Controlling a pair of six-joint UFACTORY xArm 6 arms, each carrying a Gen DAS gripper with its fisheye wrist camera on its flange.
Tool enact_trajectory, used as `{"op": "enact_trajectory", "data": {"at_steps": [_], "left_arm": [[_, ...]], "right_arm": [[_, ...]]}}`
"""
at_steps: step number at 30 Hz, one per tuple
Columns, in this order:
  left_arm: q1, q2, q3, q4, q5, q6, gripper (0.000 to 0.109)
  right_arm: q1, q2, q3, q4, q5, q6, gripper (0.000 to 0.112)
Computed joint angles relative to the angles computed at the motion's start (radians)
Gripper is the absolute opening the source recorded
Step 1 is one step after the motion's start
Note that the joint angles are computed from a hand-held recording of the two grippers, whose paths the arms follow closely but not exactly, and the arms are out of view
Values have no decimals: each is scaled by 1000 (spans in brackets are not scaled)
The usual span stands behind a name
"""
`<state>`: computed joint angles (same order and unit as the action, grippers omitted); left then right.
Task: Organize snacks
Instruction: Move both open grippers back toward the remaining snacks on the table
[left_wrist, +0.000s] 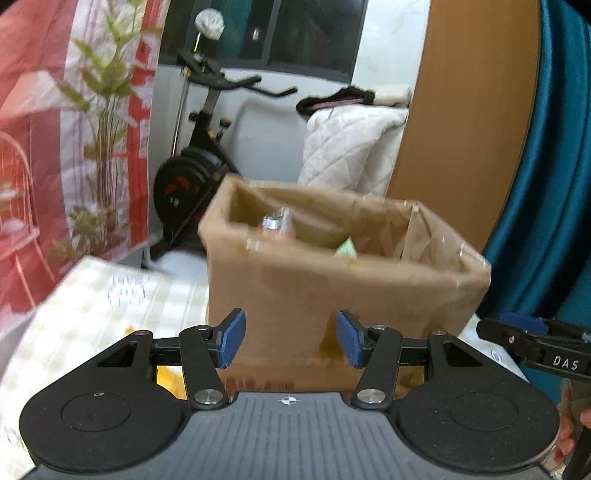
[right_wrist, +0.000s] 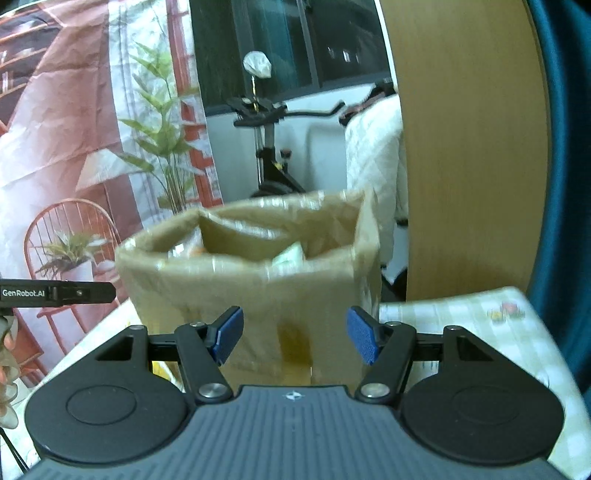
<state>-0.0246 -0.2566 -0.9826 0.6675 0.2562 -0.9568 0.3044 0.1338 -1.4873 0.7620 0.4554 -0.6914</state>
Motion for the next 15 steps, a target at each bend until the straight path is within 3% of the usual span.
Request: {"op": "enact_trajectory", "data": {"at_steps": [10, 15], "left_arm": [[-35, -5, 109, -135, -8, 43, 57], [-49, -13, 153, -127, -8, 19, 57]], "right_arm": [[-12, -93, 223, -126, -15, 86, 65], [-22, -126, 302, -183, -20, 126, 65]]}}
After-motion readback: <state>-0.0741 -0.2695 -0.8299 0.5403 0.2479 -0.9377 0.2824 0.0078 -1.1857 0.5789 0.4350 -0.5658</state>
